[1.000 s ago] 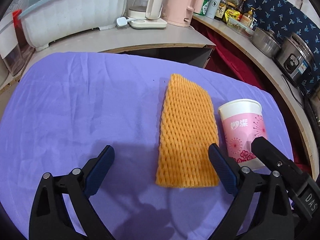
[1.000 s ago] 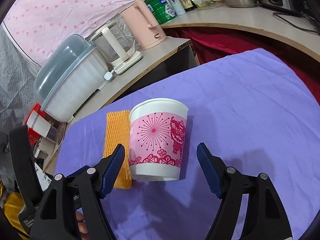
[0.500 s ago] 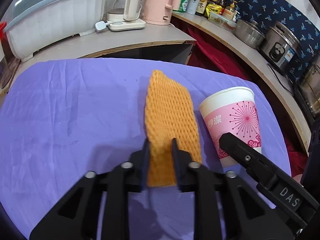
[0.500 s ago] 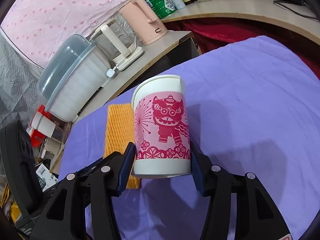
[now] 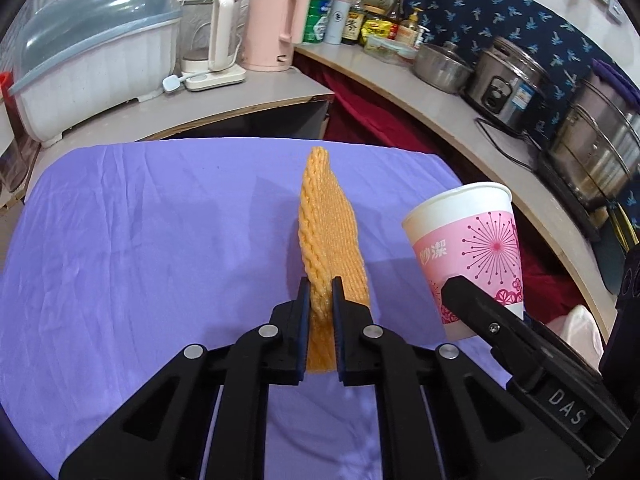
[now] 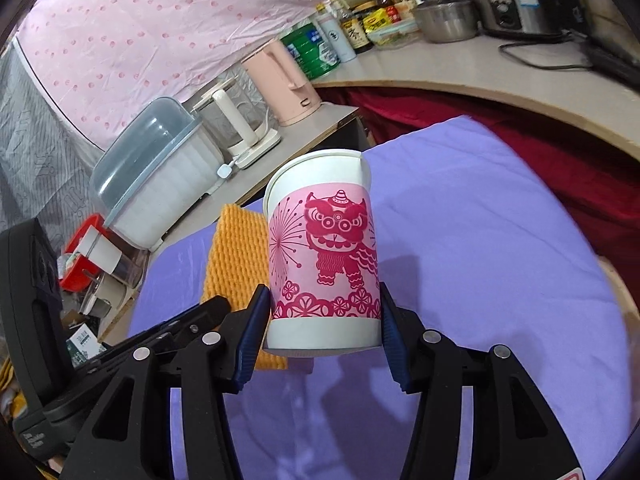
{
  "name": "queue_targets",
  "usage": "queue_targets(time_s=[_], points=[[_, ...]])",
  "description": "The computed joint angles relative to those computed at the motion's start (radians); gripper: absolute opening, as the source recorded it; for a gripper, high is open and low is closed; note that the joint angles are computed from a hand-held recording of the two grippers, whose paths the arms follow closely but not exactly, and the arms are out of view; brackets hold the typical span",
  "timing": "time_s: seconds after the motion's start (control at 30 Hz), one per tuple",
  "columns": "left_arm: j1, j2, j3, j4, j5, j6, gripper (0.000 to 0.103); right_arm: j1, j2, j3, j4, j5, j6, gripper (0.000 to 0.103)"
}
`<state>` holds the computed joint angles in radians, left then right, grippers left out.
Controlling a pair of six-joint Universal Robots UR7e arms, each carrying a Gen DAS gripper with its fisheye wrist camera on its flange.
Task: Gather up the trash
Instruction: 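Lift and carry the orange pad and pink cup over the bin with both tools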
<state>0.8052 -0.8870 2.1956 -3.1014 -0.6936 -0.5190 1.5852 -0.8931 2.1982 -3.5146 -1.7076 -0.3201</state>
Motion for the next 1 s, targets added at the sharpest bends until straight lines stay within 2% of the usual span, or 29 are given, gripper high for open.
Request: queue_targets(time_s=[0.27,0.6,0.83,1.0], points=[[-0.152,-0.006,0.049,0.087,-0.003,-0.134,0.010,-0.057,-0.180,0.189,-0.095,0.014,-0.012,0.051],[-0.319,0.030,0.043,0.150,-0.019,-0.226,0.010,-0.168,-0.455,0.374,-0.141,0.071,-0.048,0.051],[-0.416,0.086,-0.004,0.178,-0.047,-0.242,0.010,-0.296,-0.687,0.476,-0.097,0.148,-0.090,0.051],[-0.472,0.146,-0.052,0.179,-0.077,-0.229,0.010,-0.454,-0.890,0.536,0.003,0.255,-0.130,0.051]])
